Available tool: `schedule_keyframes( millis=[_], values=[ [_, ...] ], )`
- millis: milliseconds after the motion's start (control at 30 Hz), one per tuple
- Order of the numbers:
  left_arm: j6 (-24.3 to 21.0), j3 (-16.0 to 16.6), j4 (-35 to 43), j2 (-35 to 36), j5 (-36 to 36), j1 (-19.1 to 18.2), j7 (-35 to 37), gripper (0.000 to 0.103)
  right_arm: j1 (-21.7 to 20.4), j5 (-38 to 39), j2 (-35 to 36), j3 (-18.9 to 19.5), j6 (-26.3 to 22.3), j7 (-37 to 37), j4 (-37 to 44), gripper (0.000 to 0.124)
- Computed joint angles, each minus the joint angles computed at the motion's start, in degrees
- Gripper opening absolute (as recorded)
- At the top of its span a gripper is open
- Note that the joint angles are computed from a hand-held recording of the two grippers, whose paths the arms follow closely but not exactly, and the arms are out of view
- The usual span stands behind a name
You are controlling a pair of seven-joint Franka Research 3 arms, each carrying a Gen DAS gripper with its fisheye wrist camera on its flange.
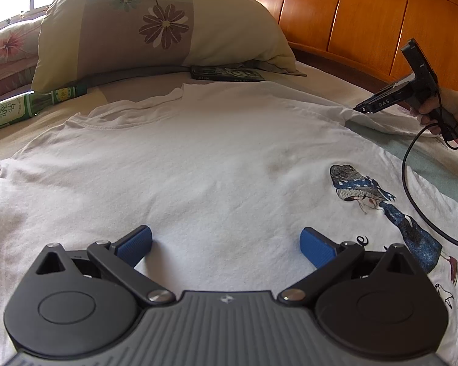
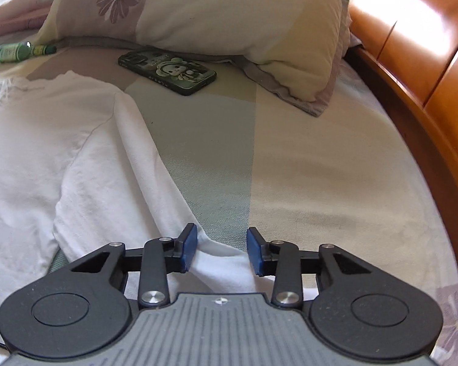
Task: Fold clothes
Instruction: 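Close the right tool on the sleeve edge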
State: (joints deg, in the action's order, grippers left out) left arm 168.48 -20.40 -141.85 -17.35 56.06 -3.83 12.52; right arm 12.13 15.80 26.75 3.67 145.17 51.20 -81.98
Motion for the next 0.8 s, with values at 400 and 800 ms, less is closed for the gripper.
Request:
schedule_keyframes(
  millis=[400,800],
  values=[
    [0.2,0.0,-0.1,-0.1,0.4,0.1,-0.3,0.102,-0.3,4.2,-3.8,0.8,4.0,-5.5,-6.2,0.007],
    [0.4,-0.1,-0.2,-0.1,0.5,0.2,-0.3,0.102,8.9,-15.1,3.6,-9.3,11.8,18.3,1.6,0.011]
  ],
)
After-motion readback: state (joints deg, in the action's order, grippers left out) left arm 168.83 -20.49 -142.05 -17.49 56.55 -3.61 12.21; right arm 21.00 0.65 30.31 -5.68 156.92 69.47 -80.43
